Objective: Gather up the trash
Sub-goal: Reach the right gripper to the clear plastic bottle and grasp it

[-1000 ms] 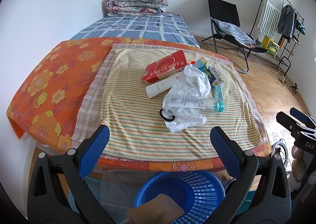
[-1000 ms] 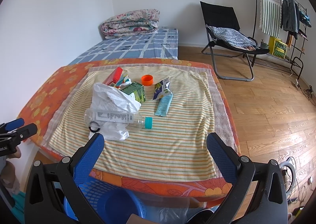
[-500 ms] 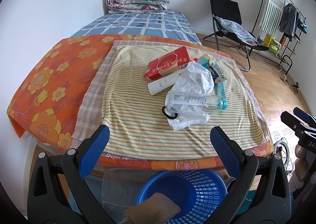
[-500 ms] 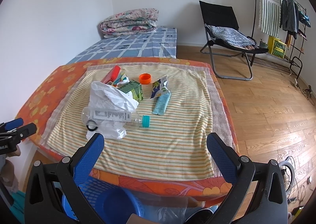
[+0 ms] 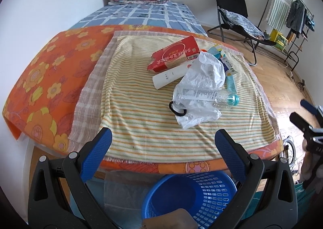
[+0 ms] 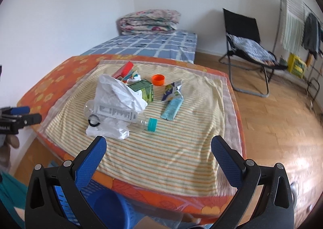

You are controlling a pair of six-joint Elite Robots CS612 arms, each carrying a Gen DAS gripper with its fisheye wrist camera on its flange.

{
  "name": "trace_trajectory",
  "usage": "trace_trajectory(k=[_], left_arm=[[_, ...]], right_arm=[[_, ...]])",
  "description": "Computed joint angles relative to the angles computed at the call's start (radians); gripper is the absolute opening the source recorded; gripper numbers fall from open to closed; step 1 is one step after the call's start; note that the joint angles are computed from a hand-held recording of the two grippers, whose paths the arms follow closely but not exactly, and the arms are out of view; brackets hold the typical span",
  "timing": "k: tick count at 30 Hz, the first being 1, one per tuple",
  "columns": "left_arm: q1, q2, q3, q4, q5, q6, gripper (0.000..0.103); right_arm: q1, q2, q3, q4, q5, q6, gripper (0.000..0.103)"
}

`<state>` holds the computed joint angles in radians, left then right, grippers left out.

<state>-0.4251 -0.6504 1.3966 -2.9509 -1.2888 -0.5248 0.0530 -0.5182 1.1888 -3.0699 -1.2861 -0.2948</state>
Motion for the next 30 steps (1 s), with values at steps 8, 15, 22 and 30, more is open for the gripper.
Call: trace_trajectory(k=[8,15,22,30], left_arm=[[0.036,0.027,-0.060,0.051,-0.058,0.000,0.103],[0.047,0.044,-0.091,0.090,-0.043,0.003,0.099],[0.063,0.055,-0.110,0.112,-0.080,0.001,0.086],[0.080,0.063,-0.117,0.123,-0.119,-0.013,0.071]], right_arm=[[-0.005,0.038,-0.114,0.141,0.111,-0.086,0.103],[0.014,0.092,-0.237,0.339,0.200,-0.199,0.101],[0.054,0.145,-0.332,0.429,0.146,-0.355,0.089],[0.087,0.214,-0.461,0.553,0.100,-0.438,0.082]])
